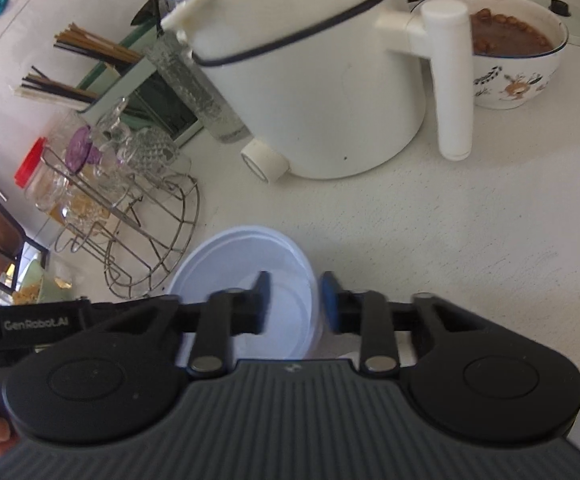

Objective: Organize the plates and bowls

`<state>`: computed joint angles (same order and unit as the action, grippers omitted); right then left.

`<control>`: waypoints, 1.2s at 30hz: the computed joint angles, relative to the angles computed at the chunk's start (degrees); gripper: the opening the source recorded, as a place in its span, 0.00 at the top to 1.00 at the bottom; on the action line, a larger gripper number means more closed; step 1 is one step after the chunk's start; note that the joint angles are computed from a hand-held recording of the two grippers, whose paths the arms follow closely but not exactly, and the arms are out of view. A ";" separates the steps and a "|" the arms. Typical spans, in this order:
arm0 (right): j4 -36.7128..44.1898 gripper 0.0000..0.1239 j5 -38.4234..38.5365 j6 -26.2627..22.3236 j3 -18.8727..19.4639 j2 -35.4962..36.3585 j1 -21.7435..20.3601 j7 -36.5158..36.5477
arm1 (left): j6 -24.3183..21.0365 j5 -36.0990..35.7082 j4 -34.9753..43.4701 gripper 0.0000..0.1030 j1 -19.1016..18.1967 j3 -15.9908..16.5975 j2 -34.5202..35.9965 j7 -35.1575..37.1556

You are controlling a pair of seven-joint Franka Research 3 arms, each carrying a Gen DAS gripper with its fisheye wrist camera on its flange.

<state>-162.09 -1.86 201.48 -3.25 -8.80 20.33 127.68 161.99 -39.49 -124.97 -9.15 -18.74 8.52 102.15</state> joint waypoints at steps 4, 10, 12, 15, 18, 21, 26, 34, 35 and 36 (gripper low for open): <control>0.16 0.86 -2.79 1.97 -1.15 1.37 0.26 3.00 | 0.21 0.87 0.00 0.80 -0.15 -0.02 0.40 -0.75; 0.08 0.86 -3.20 2.47 0.54 0.69 -1.43 4.38 | 0.21 0.28 -0.39 0.80 0.08 0.02 -1.05 -0.60; -0.23 0.86 -2.00 2.46 1.16 -0.21 -1.48 3.77 | 0.25 0.75 -0.87 0.80 -0.26 0.35 -2.10 -0.33; -1.21 0.86 -0.21 2.63 1.88 -2.14 -1.21 2.34 | 0.38 -1.95 -2.34 0.80 -0.76 0.84 -4.44 1.08; -2.02 0.86 5.36 2.17 4.96 -4.18 -1.44 -1.52 | 0.55 -1.85 -3.73 0.79 -2.10 2.17 -6.66 -0.14; -3.03 0.86 7.08 2.81 4.13 -5.94 0.72 -2.34 | 1.11 -1.38 -5.18 0.79 -3.48 3.58 -8.94 -0.38; -4.43 0.86 5.37 4.41 0.58 -8.58 4.84 -0.62 | 0.82 -5.32 -8.56 0.79 -5.86 6.54 -13.82 1.83; -5.60 0.85 2.19 2.93 -0.95 -13.39 8.71 -0.43 | 2.43 -6.91 -15.28 0.79 -9.92 11.51 -22.95 0.47; -5.83 0.85 2.50 2.66 -0.61 -14.05 9.01 -0.86 | 2.87 -5.83 -16.00 0.79 -10.20 11.83 -23.90 -0.59; -5.97 0.85 2.59 2.62 -0.88 -14.48 9.63 -1.05 | 3.22 -4.47 -16.74 0.79 -10.30 11.99 -24.95 -2.03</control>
